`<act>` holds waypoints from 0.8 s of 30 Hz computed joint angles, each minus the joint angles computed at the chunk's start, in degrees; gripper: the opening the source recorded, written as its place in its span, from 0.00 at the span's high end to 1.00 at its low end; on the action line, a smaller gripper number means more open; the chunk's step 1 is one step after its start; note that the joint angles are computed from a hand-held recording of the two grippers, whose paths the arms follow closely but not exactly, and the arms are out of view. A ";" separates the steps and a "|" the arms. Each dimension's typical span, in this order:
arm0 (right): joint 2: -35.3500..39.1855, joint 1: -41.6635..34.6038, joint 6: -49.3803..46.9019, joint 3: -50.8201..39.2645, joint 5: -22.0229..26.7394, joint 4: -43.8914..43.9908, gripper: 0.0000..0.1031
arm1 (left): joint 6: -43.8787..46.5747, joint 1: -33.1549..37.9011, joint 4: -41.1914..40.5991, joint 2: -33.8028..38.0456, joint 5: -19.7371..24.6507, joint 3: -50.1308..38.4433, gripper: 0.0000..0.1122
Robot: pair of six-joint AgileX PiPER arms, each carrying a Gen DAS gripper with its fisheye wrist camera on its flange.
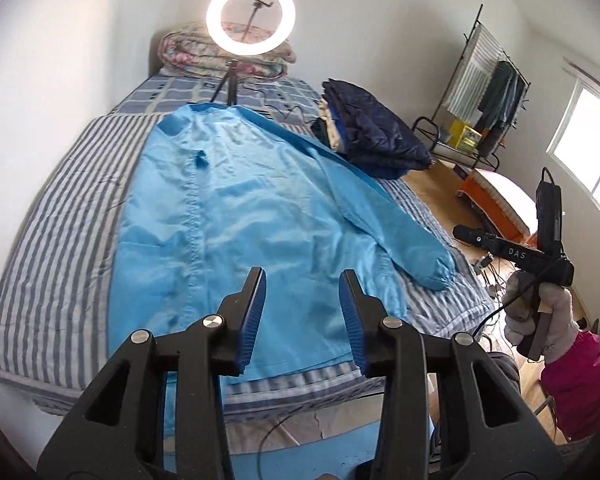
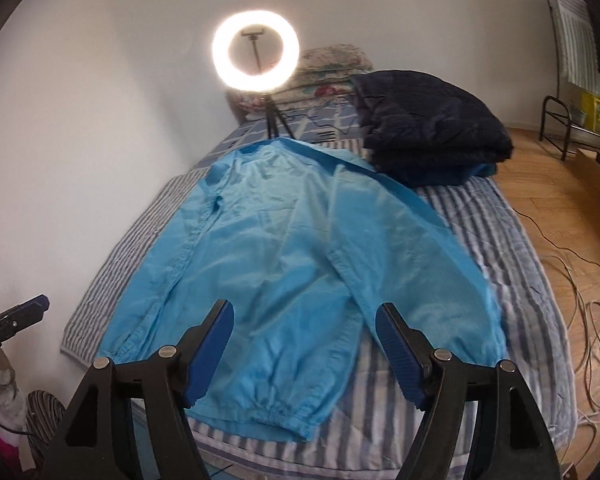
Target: Fold large clothes
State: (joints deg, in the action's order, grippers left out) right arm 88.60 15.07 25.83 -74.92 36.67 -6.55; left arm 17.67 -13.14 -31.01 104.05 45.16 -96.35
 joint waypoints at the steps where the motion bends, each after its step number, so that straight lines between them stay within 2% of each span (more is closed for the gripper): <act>1: -1.26 -1.87 -0.63 1.56 -0.06 0.85 0.29 | -0.58 -0.89 0.54 0.47 -0.05 -0.50 0.66; 5: -4.80 -11.10 -6.48 7.19 -1.04 7.61 0.37 | -3.20 -3.61 2.23 3.86 0.68 -3.63 0.66; 7: -5.02 -16.55 -11.83 9.05 -1.07 14.18 0.42 | -3.58 -4.28 2.35 5.46 0.82 -4.58 0.66; 12: -2.65 -28.21 -21.02 12.48 -0.78 27.73 0.42 | -4.14 -6.75 4.61 11.50 2.84 -10.88 0.66; 17: 2.29 -37.09 -29.65 15.22 -1.01 42.96 0.42 | -4.47 -8.17 6.58 18.75 6.92 -20.12 0.66; 21: 6.56 -39.91 -29.06 15.30 -2.03 46.49 0.42 | -5.49 -8.29 7.79 22.44 8.15 -24.31 0.66; 24: 9.25 -39.36 -27.65 13.81 -3.09 44.84 0.42 | -4.85 -7.68 7.05 23.64 7.79 -24.34 0.66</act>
